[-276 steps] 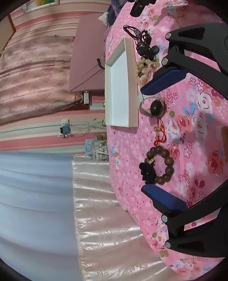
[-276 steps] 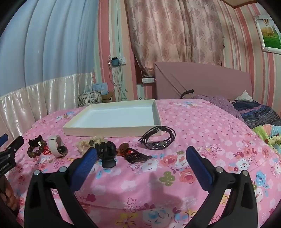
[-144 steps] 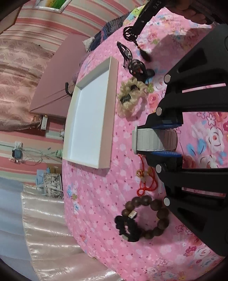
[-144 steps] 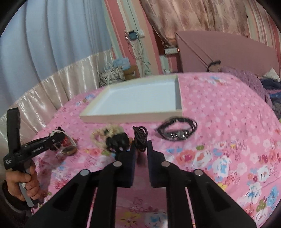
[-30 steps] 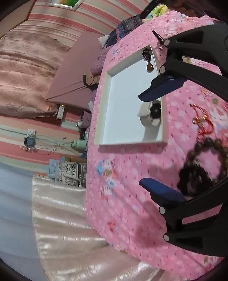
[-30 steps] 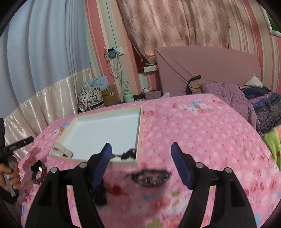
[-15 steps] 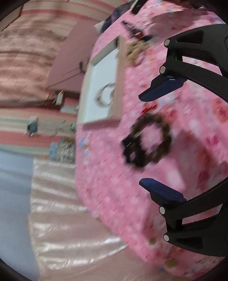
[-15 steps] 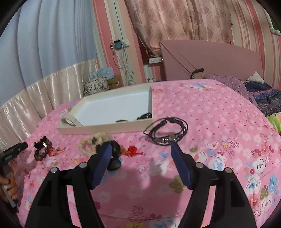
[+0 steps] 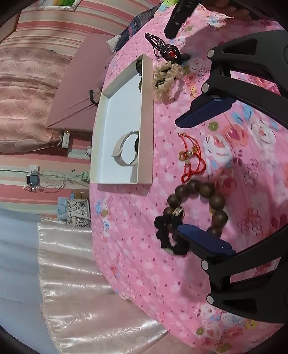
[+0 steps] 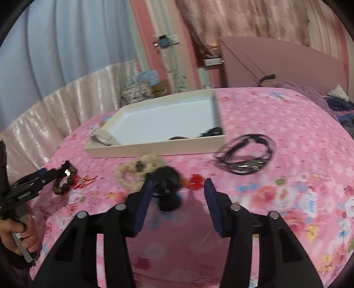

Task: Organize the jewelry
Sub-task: 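Withdraw both grippers from the tray back toward the remaining jewelry, then grasp the black hair claw clip with the right gripper while the left grasps the red charm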

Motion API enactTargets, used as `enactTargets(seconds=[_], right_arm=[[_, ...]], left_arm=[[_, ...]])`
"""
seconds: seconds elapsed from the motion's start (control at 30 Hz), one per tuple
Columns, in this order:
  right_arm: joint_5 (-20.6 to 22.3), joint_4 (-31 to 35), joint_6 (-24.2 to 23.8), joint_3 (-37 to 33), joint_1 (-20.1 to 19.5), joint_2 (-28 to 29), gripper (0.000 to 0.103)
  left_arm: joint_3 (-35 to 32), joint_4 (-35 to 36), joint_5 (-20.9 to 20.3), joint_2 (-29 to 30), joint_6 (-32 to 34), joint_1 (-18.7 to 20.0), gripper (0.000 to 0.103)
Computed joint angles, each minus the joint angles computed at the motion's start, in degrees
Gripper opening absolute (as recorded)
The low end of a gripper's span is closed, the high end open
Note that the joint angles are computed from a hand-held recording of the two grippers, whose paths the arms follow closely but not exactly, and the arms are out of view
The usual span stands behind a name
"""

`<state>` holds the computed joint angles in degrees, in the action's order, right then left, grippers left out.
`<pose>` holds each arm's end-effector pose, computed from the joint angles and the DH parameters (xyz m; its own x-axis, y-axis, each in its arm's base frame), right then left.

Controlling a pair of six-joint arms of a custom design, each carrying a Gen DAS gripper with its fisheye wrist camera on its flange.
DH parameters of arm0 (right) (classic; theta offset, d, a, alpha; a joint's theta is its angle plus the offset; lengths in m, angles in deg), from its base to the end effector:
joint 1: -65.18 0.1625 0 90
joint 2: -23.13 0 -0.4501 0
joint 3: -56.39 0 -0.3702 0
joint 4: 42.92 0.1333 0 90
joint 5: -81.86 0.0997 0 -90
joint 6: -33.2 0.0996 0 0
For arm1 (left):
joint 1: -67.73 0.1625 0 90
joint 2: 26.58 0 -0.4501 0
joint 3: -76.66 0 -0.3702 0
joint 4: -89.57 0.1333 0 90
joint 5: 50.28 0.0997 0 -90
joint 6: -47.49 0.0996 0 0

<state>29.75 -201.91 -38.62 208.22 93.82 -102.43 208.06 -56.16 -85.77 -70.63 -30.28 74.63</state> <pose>-0.0795 -0.2650 0.3747 -0.8447 -0.1808 0.5038 -0.5056 0.5782 -0.6403 -0.3666 -0.2603 0.0041 -0.7512 0.0330 -0.6593 0.5251 0.6351 -0.5665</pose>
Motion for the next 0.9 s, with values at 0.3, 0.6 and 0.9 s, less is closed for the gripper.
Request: enactTargets(seconds=[0.3,0.6,0.9], right_arm=[[-14.5,-14.0,6.2,-0.8,12.5,12.8,0.049],[-4.2,-3.8,2.6,-1.0,2.6,3.1,0.047],[2.3,1.4,2.0,-3.1,-3.7,1.0,0.047]], left_arm=[[1.3,-0.4,-2.5,-0.7,-0.3,1.3,0.088],[3.5,0.6,-4.5,-3.1,0.4,2.3,0.081],[-0.5,-6.5,-4.6,1.8,5.7,3.0,0.079]])
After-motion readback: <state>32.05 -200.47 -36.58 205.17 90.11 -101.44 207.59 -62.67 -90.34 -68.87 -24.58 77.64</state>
